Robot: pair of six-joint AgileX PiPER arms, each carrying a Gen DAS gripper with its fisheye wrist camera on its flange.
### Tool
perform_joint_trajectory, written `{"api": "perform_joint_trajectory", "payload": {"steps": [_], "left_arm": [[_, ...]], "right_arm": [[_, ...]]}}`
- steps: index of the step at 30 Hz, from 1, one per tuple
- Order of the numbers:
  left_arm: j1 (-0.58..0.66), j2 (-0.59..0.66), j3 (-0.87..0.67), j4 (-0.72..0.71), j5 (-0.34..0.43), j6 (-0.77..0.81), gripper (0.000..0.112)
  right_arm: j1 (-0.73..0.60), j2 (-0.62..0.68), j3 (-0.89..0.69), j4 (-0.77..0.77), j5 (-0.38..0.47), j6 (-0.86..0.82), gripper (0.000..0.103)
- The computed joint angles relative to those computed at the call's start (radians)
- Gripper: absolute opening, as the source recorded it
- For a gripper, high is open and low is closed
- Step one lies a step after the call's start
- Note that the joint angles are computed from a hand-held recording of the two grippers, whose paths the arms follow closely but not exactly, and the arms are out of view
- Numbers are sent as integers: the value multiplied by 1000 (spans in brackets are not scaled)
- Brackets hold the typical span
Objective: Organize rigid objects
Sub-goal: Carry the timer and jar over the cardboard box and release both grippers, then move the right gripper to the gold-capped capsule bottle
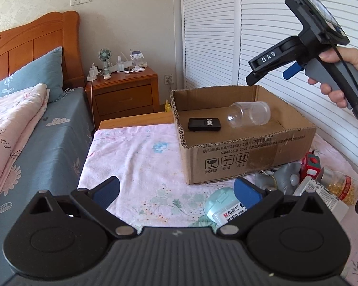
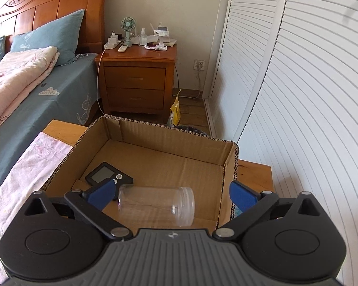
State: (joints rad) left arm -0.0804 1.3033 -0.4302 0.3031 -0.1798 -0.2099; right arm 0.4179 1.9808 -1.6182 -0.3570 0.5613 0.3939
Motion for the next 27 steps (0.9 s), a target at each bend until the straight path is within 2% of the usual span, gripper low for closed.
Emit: {"api": "perform_joint_trajectory", "payload": {"steps": [4,8,12,14,19,27], "left_arm": [[-14,-4,13,-66,-7,64,101],[-4,-14,18,101,-4,-112,101],[-16,-38,30,111,6,-122,101],[-14,-49,36,162,6,-167,101],[16,-46,42,444,-21,-433,101],[4,-37,58,550,-36,-499,101]], "right_arm": [[5,-81,112,1,-31,20,103],[31,-153,215,-74,-34,102,103],[56,-226,329,-172,-36,238,103],[69,-257,387,-234,-20,333,103],[83,-322,551,-335,-13,574,103],[85,-317,703,-382,-45,800,103]]}}
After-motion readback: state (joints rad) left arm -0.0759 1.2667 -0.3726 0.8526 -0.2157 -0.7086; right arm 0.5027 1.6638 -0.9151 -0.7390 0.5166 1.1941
